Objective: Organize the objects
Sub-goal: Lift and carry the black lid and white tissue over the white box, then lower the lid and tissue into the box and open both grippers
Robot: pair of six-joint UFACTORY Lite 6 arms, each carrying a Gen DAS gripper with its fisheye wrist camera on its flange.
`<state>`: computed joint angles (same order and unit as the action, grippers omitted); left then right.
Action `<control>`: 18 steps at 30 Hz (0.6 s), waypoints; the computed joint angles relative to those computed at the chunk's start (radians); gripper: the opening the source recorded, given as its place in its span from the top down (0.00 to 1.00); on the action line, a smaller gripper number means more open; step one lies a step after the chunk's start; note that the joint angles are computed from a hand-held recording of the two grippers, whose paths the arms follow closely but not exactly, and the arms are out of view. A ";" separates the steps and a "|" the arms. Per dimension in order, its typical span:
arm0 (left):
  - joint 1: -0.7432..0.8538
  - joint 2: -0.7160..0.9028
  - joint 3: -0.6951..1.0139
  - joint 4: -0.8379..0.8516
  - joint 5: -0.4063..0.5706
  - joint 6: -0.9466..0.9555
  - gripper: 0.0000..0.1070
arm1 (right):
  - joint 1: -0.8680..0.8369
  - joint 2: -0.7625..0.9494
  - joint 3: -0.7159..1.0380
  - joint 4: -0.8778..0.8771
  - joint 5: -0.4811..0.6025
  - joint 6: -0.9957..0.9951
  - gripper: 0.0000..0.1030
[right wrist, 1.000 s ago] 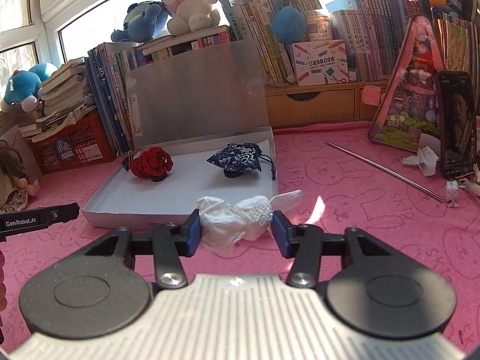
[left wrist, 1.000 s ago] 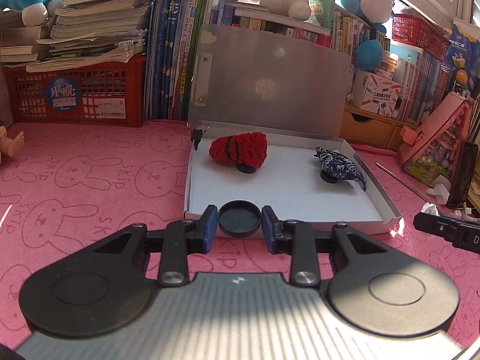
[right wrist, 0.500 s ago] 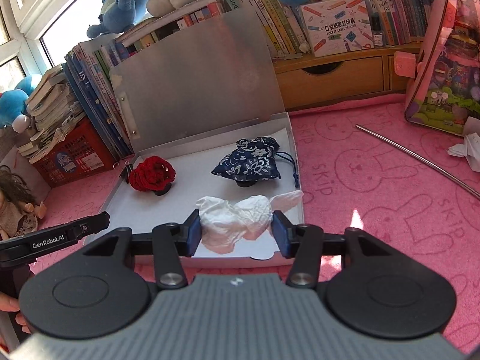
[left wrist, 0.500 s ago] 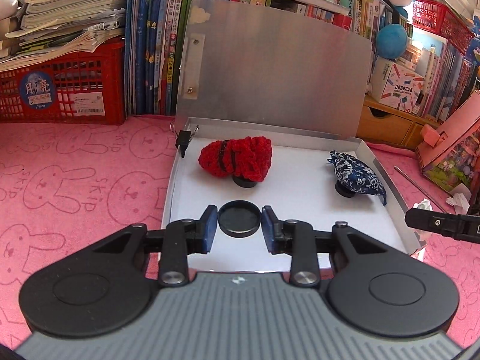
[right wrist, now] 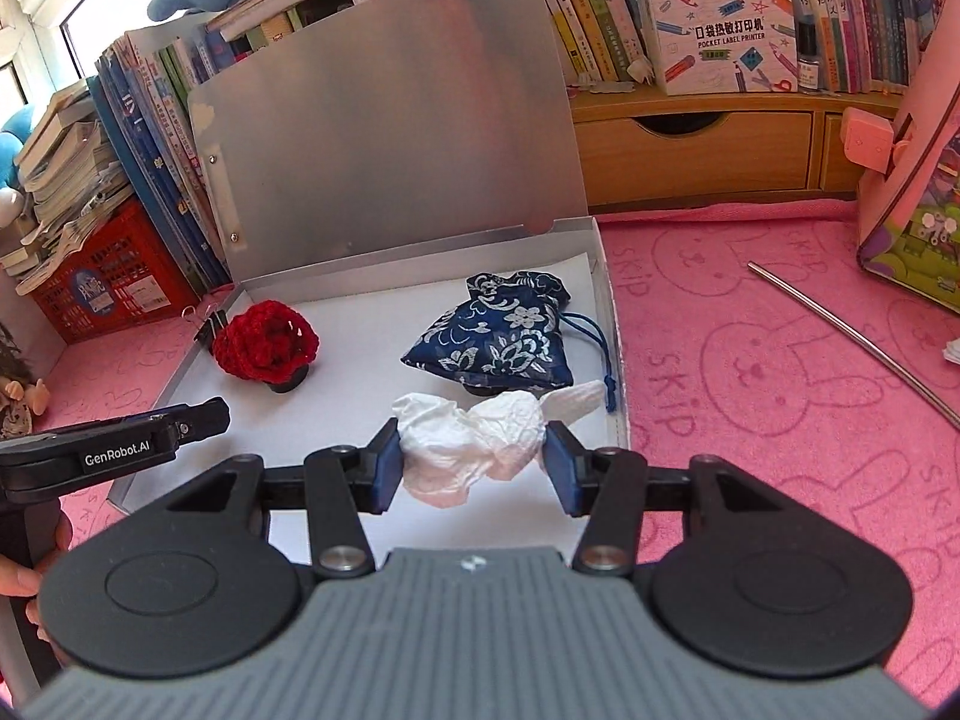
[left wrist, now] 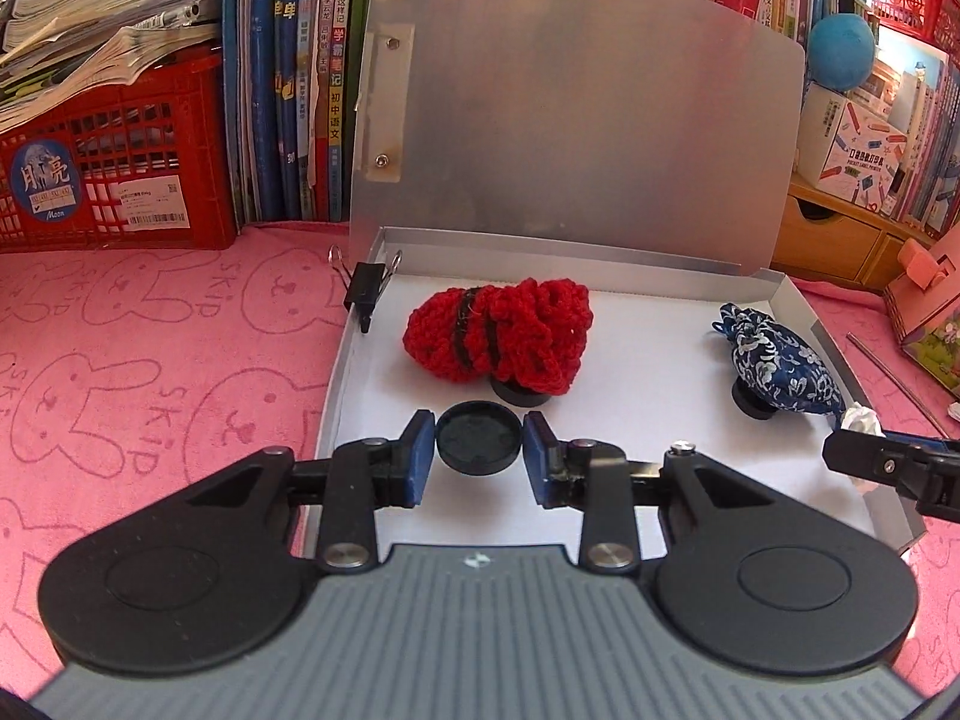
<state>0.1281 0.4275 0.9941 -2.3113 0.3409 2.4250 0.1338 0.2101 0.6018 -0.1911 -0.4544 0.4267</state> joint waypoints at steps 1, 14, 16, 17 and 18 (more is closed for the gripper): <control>-0.007 0.025 0.031 0.005 -0.015 -0.015 0.65 | 0.000 0.009 0.005 0.005 -0.005 -0.007 0.48; -0.054 0.184 0.221 -0.056 -0.108 -0.004 0.65 | -0.015 0.191 0.187 -0.004 0.037 0.004 0.49; -0.060 0.196 0.232 -0.098 -0.111 0.040 0.65 | -0.017 0.208 0.208 0.011 0.040 -0.017 0.49; -0.061 0.203 0.240 -0.110 -0.113 0.050 0.65 | -0.016 0.216 0.221 0.027 0.046 -0.036 0.49; -0.062 0.207 0.243 -0.136 -0.109 0.075 0.65 | -0.015 0.224 0.232 0.041 0.051 -0.049 0.49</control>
